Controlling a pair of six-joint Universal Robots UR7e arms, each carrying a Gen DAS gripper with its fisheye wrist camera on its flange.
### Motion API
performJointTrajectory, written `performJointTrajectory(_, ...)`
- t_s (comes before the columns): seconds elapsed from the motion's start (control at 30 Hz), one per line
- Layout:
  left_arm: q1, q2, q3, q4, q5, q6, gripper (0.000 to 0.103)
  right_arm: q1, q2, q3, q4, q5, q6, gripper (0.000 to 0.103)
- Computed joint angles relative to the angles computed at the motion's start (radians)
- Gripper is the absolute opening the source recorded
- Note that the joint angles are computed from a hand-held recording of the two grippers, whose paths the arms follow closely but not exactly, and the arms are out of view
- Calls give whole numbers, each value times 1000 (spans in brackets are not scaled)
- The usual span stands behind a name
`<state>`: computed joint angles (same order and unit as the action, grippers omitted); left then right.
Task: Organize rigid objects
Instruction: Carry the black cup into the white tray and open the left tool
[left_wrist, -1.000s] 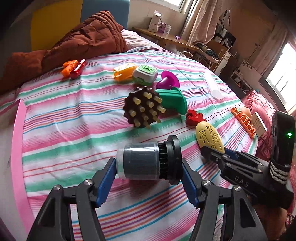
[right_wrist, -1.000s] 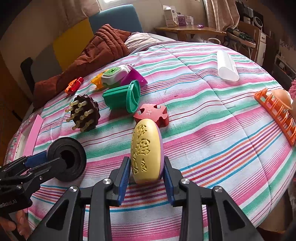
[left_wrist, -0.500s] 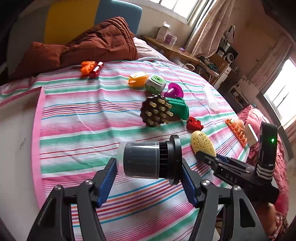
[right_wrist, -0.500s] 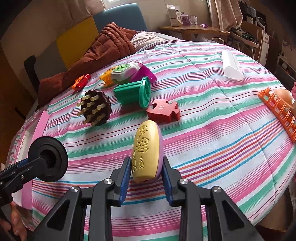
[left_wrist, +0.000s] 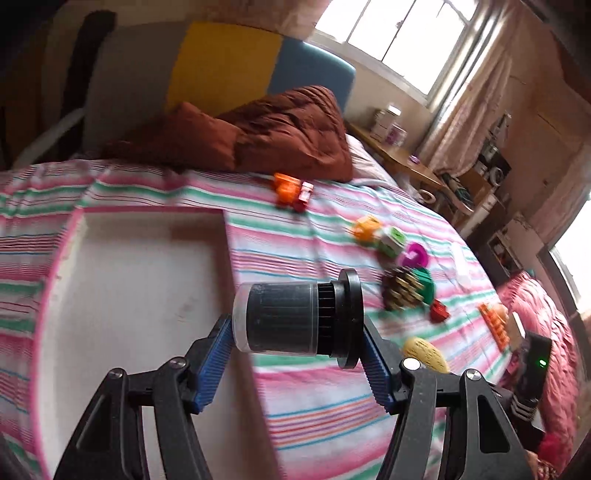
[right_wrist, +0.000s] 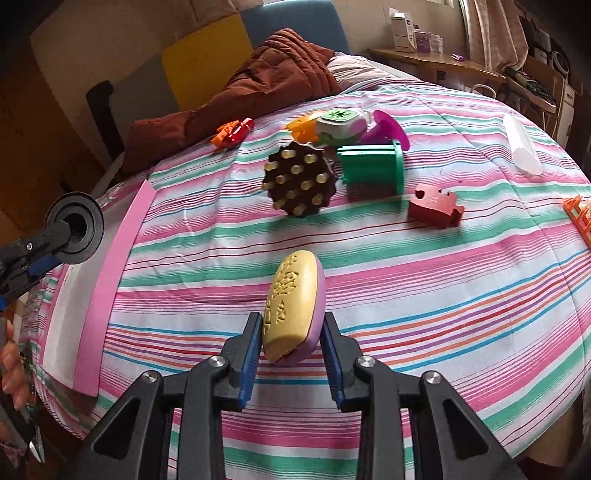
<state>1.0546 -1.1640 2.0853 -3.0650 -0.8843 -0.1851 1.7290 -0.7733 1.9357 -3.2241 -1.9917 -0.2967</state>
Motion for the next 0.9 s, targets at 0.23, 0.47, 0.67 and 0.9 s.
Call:
performJointTrajectory(0.23,79,-26,-35,1,99,16,66,39,24,-44,41,7,-26,28)
performJointTrajectory(0.47,153,-4,-107,51,169,-3,66,44,40,-63,51,14,-3,28)
performJointTrajectory(0.67,192,35,-170,86,220,-23,66,49,44,-67,51,6,-3,27)
performJointTrajectory(0.9,208,67,-211,61,261,-13,66,42,50,-71,81,-6,4,27)
